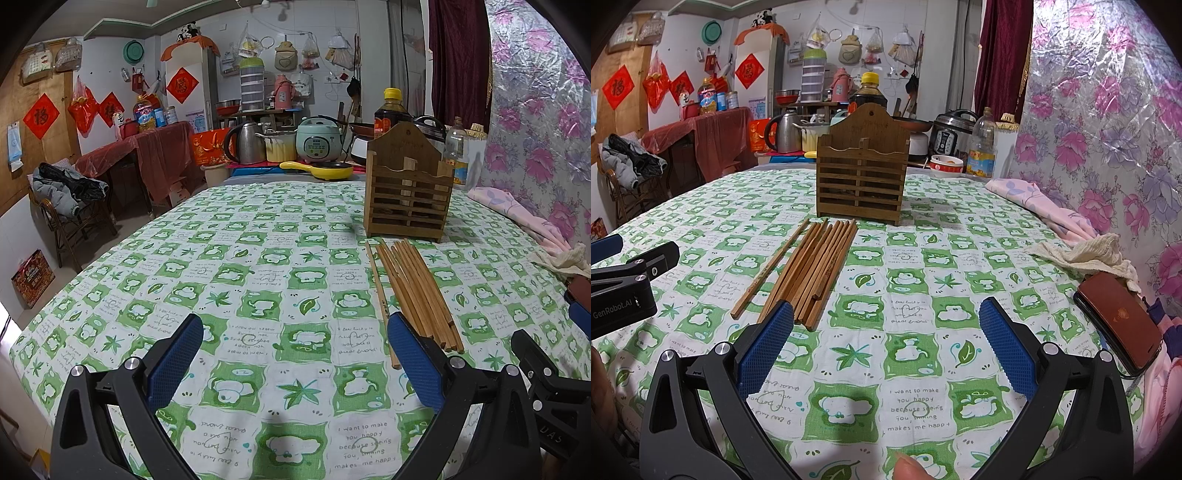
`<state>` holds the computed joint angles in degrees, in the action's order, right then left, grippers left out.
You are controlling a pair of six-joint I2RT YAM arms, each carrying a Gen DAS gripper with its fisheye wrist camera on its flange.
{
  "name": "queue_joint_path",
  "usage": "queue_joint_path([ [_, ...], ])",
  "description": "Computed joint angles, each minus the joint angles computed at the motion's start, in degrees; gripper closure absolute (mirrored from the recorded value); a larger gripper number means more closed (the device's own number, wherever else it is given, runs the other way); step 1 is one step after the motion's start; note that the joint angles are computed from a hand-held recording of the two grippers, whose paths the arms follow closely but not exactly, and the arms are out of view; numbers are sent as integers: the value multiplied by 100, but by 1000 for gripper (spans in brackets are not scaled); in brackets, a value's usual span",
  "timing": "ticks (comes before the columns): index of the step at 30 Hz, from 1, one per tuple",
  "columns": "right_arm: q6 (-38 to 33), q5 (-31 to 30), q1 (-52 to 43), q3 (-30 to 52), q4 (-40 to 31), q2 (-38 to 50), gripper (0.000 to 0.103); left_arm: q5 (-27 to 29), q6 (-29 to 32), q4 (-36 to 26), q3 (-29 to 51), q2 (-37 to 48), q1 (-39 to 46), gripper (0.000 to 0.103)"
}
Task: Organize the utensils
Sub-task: 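Move the left gripper toward the chopstick pile while the right gripper approaches it too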
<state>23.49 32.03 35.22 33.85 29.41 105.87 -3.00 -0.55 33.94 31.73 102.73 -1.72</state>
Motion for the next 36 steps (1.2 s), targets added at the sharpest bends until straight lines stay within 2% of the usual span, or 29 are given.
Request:
queue_joint_path([
  [11, 1, -56, -2, 39, -38, 20, 6, 53, 22, -57, 43, 29, 10, 5],
  [14, -14, -566, -207, 232, -395, 28, 6, 355, 77, -704, 394, 106, 155, 5],
  [16, -46, -1234, -606, 665, -1154, 84, 6, 726, 117, -1616, 996, 314, 351, 5],
  [17, -114, -1248, -744, 909, -1481, 167, 6, 886, 127, -1971, 1256, 425, 438, 5],
  [19, -375, -883, -877, 1308, -1835, 399, 6, 1077, 177, -2546, 1749, 645, 558, 6],
  [21, -671, -832, -1048, 1536, -1820, 622, 6, 864, 348, -2684, 2035, 823, 498, 6],
  [24, -720, -1016, -1384, 2097, -2102, 1143, 6, 575, 483, -2970, 2424, 1104, 275, 6],
  [27, -667, -2066, -1887, 2685, -2782, 1578, 6, 568, 674, -3374, 2845, 1408, 153, 6],
  [31, -441, -2777, -2212, 2963, -3086, 1894, 5, 809, 698, -3625, 3202, 1640, 133, 6],
  [36, -375, -2691, -2116, 2969, -3038, 1945, 5, 1342, 1072, -3613, 3044, 1516, 103, 6],
])
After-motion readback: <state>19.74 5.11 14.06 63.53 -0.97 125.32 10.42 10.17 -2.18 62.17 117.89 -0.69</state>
